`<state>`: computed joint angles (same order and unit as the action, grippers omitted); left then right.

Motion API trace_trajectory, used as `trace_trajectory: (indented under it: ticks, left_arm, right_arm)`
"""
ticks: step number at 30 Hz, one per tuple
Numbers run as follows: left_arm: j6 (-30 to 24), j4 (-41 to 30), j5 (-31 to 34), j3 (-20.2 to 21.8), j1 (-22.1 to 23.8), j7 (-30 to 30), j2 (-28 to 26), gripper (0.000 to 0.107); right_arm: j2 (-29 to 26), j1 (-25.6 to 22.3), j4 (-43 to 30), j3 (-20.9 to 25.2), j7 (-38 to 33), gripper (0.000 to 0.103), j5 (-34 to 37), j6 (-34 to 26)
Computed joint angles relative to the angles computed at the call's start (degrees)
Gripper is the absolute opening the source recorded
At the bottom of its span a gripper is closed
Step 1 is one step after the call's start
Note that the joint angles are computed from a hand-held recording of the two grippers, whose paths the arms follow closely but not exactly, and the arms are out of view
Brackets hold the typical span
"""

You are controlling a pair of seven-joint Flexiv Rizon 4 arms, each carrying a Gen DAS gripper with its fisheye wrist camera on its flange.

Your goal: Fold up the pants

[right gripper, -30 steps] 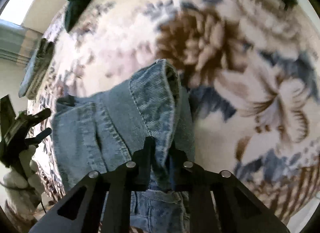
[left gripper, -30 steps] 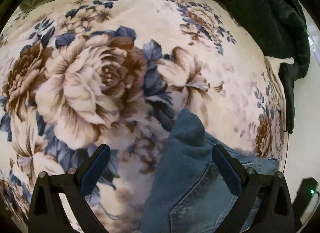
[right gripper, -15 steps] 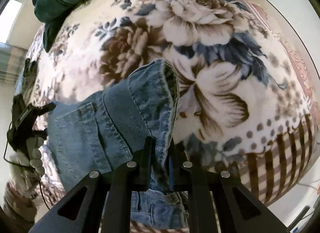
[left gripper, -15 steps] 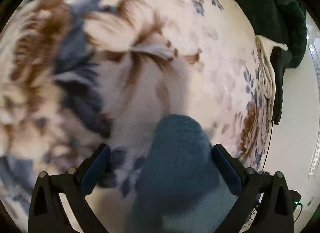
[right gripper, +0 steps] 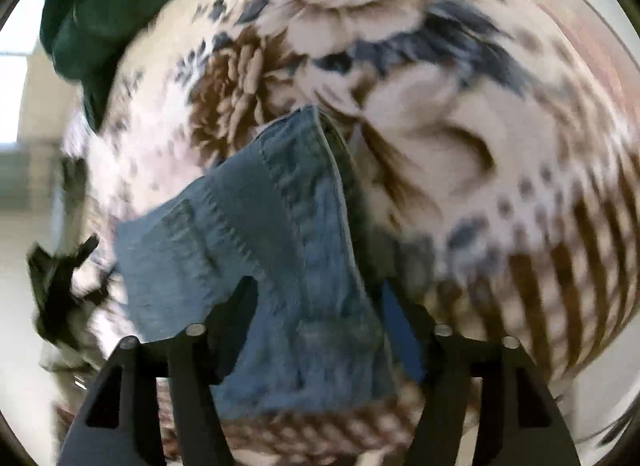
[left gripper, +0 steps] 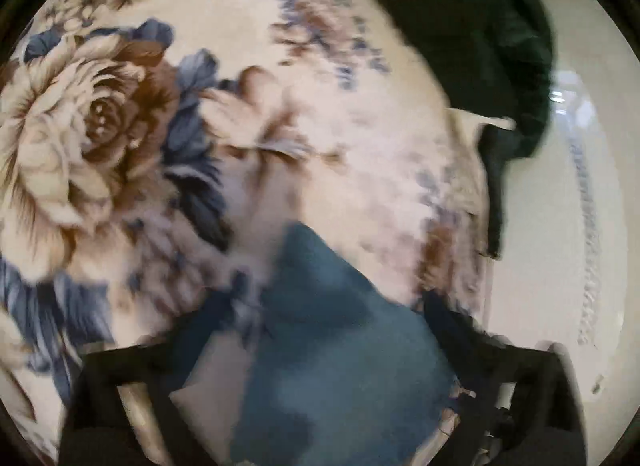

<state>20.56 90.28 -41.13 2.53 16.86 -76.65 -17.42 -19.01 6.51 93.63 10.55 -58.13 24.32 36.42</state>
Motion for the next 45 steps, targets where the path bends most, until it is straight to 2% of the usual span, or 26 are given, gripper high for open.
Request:
trace_trajectory:
  ticks: [5, 7, 8, 9, 12, 13, 17, 18, 19, 21, 25, 28, 30, 32, 34, 35, 37, 38, 40, 41, 42, 43, 45]
  left_arm:
    - [-2.0, 6.2, 0.8, 1.1, -1.6, -1.4, 4.8, 0.103]
    - [-2.4, 7.9, 1.8, 1.2, -2.5, -1.8, 5.1, 0.103]
    - [-1.9, 8.9, 2.2, 1.3, -2.9, -1.6, 5.2, 0.103]
    - [-1.6, 9.6, 3.3, 1.6, -3.2, -1.4, 5.5, 0.103]
    - [-4.2, 9.0, 6.4, 1.6, -3.5, -2.5, 3.8, 0.103]
    - [-4.6, 9.2, 6.8, 1.6, -3.6, -2.2, 3.5, 0.103]
    - [-4.3, 9.8, 6.1, 1.2, -3.4, 1.7, 2.7, 0.103]
    - [-4.4, 9.7, 5.5, 1.1, -3.3, 1.8, 2.3, 0.103]
    - [-4.6, 9.6, 5.0, 1.1, -3.1, 1.8, 2.0, 0.103]
    - [-4.5, 10.2, 3.6, 1.1, -2.8, 2.0, 1.8, 0.103]
    - [-3.6, 12.5, -2.1, 1.1, -1.6, 2.6, 2.0, 0.103]
    - [-5.5, 11.8, -4.6, 1.0, -0.6, 0.4, 0.7, 0.103]
    - [-6.2, 11.2, -4.5, 0.9, -0.5, -0.7, 0.3, 0.103]
    - [-6.2, 10.8, -3.6, 0.9, -0.6, -1.3, 0.2, 0.103]
    - [-5.8, 9.9, -2.1, 0.7, -1.1, -1.5, -0.1, 0.103]
    - [-5.1, 9.9, -1.5, 0.6, -1.4, -1.4, 0.1, 0.103]
    - [-2.6, 10.7, -1.9, 0.4, -2.3, -1.3, 0.9, 0.103]
    - [-0.7, 11.6, -2.8, 0.1, -2.8, -0.2, 1.5, 0.097]
    - [2.6, 12.5, -2.9, -0.2, -4.1, 1.1, 2.7, 0.078]
    - [3.5, 12.8, -2.2, -0.1, -4.5, 1.6, 3.1, 0.072]
    - [4.2, 12.9, -2.1, -0.1, -4.7, 1.9, 3.3, 0.067]
    - [4.4, 13.1, -2.7, -0.2, -4.7, 2.4, 3.4, 0.057]
    - [4.3, 13.1, -3.5, -0.3, -4.6, 3.3, 3.6, 0.051]
  right_arm:
    - [7.7, -0.3, 11.0, 1.2, 7.5, 0.067, 9.2, 6.6]
    - [7.4, -0.6, 12.9, 2.4, 4.5, 0.067, 18.3, 10.4]
    - [6.0, -1.1, 12.9, 3.4, 0.3, 0.067, 25.6, 13.2]
    - [4.6, -1.1, 12.6, 4.1, -2.8, 0.067, 29.8, 15.6]
    - [-0.9, -0.5, 10.1, 6.2, -12.2, 0.067, 37.5, 22.1]
    - [-2.4, -0.2, 9.0, 6.7, -14.3, 0.071, 39.0, 24.0]
    - [-5.8, 1.7, 6.5, 8.1, -14.2, 0.074, 38.2, 29.6]
    - [-6.2, 1.9, 6.0, 8.4, -13.5, 0.068, 37.6, 30.3]
    - [-6.4, 2.3, 5.7, 8.3, -11.8, 0.056, 35.9, 30.3]
    - [-6.8, 2.6, 4.9, 8.8, -10.4, 0.048, 33.4, 30.5]
    - [-7.7, 4.2, 2.4, 8.1, -5.8, 0.040, 23.7, 28.1]
    - [-8.7, 3.5, -1.1, 9.3, -7.4, 0.038, 20.2, 27.5]
    - [-9.2, 4.2, -2.3, 9.1, -8.4, 0.038, 17.2, 28.8]
    - [-10.3, 4.3, -2.5, 9.1, -7.1, 0.043, 14.9, 27.3]
    - [-11.4, 2.0, -2.4, 11.0, -5.9, 0.058, 17.4, 24.6]
    - [-12.2, 0.8, -2.8, 12.1, -6.5, 0.058, 19.3, 23.7]
    - [-13.6, -1.9, -3.2, 15.7, -11.8, 0.061, 26.8, 27.1]
    - [-14.5, -2.5, -3.7, 16.8, -13.3, 0.061, 30.4, 29.2]
    - [-15.8, -1.1, -4.9, 16.7, -13.1, 0.061, 32.6, 32.1]
    - [-15.8, 0.1, -5.1, 15.8, -11.8, 0.058, 31.4, 32.3]
    - [-15.6, 2.7, -5.1, 13.8, -8.4, 0.047, 27.3, 32.3]
    - [-15.6, 3.7, -5.3, 13.2, -7.3, 0.042, 26.0, 32.4]
    - [-15.5, 5.0, -5.5, 12.4, -4.4, 0.037, 22.8, 32.8]
